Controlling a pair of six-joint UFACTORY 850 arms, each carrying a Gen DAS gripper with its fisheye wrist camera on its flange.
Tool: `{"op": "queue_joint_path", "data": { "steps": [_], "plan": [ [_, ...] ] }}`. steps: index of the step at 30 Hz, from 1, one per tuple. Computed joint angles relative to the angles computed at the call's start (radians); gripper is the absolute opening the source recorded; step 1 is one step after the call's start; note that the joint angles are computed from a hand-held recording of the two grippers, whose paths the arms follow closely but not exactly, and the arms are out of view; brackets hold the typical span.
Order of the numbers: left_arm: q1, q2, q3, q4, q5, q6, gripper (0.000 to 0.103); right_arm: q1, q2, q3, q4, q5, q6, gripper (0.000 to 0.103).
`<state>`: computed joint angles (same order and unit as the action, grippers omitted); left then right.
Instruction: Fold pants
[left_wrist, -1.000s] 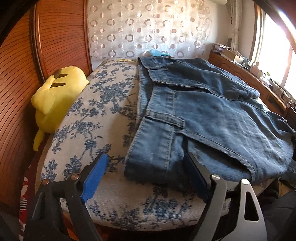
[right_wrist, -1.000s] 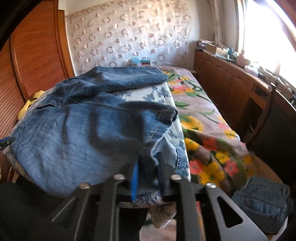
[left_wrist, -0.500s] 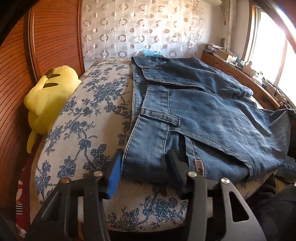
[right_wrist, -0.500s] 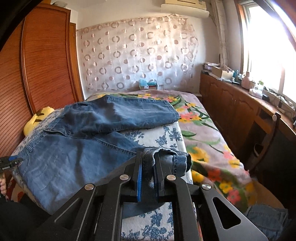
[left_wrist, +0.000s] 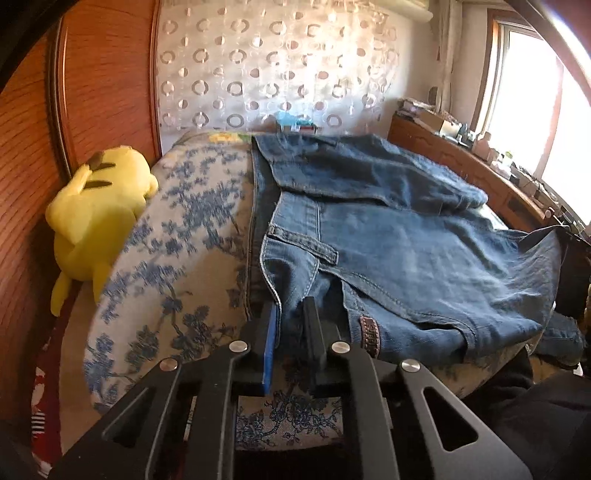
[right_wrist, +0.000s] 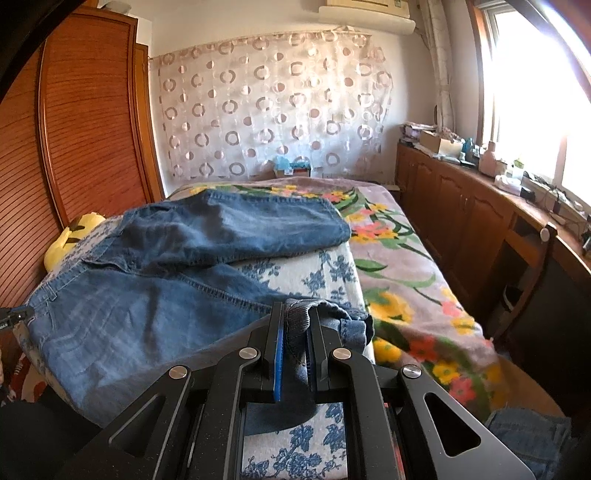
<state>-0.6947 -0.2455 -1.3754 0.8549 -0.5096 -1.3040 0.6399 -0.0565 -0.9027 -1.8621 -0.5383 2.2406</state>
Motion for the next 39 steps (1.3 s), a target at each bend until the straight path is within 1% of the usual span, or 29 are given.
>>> {"op": "queue_joint_path", "data": {
  "steps": [4,7,10,13,15,18,22,25,26,27,29,30,31,32,34,36,39],
  "plan": [
    [-0.011,0.032,0.007,0.073,-0.026,-0.059,0.013,-0.026,0.002,0.012,-0.117,0.011,0.095,0.009],
    [-0.018,0.065,0.025,0.126,-0.038,-0.110,0.013,-0.025,0.016,0.020,-0.154,0.005,0.115,0.009],
    [-0.024,0.097,0.040,0.173,-0.048,-0.149,0.013,-0.035,0.034,0.034,-0.237,0.025,0.191,0.008],
    [-0.019,0.098,0.030,0.184,-0.060,-0.144,0.013,-0.043,0.032,0.035,-0.294,0.012,0.227,0.008],
    [-0.013,0.087,0.021,0.169,-0.065,-0.129,0.013,-0.056,0.013,0.025,-0.339,0.023,0.258,0.008],
    [-0.004,0.062,0.016,0.130,-0.059,-0.098,0.013,-0.091,-0.062,-0.027,-0.418,0.071,0.309,0.008],
    [0.002,0.048,0.029,0.100,-0.053,-0.086,0.013,-0.133,-0.166,-0.126,-0.505,0.181,0.359,0.008],
    [0.004,0.043,0.033,0.081,-0.055,-0.074,0.013,-0.158,-0.246,-0.203,-0.597,0.286,0.426,0.008],
    [0.003,0.041,0.034,0.071,-0.056,-0.066,0.013,-0.164,-0.268,-0.223,-0.600,0.315,0.429,0.008],
    [0.002,0.040,0.035,0.066,-0.057,-0.060,0.013,-0.166,-0.279,-0.232,-0.584,0.326,0.410,0.008],
    [-0.003,0.036,0.036,0.063,-0.060,-0.057,0.013,-0.174,-0.277,-0.221,-0.629,0.341,0.451,0.014],
    [-0.003,0.034,0.035,0.059,-0.058,-0.054,0.013,-0.175,-0.271,-0.217,-0.621,0.345,0.444,0.021],
    [-0.002,0.033,0.035,0.056,-0.057,-0.052,0.013,-0.178,-0.252,-0.193,-0.653,0.337,0.479,0.027],
    [-0.001,0.033,0.036,0.055,-0.055,-0.051,0.013,-0.180,-0.227,-0.161,-0.674,0.318,0.497,0.030],
    [0.000,0.032,0.038,0.053,-0.052,-0.053,0.013,-0.183,-0.172,-0.104,-0.674,0.293,0.498,0.041],
    [0.000,0.030,0.036,0.052,-0.053,-0.052,0.013,-0.185,-0.121,-0.052,-0.650,0.270,0.485,0.047],
    [-0.002,0.028,0.033,0.052,-0.055,-0.047,0.013,-0.192,-0.042,0.050,-0.600,0.225,0.475,0.048]
  ]
}}
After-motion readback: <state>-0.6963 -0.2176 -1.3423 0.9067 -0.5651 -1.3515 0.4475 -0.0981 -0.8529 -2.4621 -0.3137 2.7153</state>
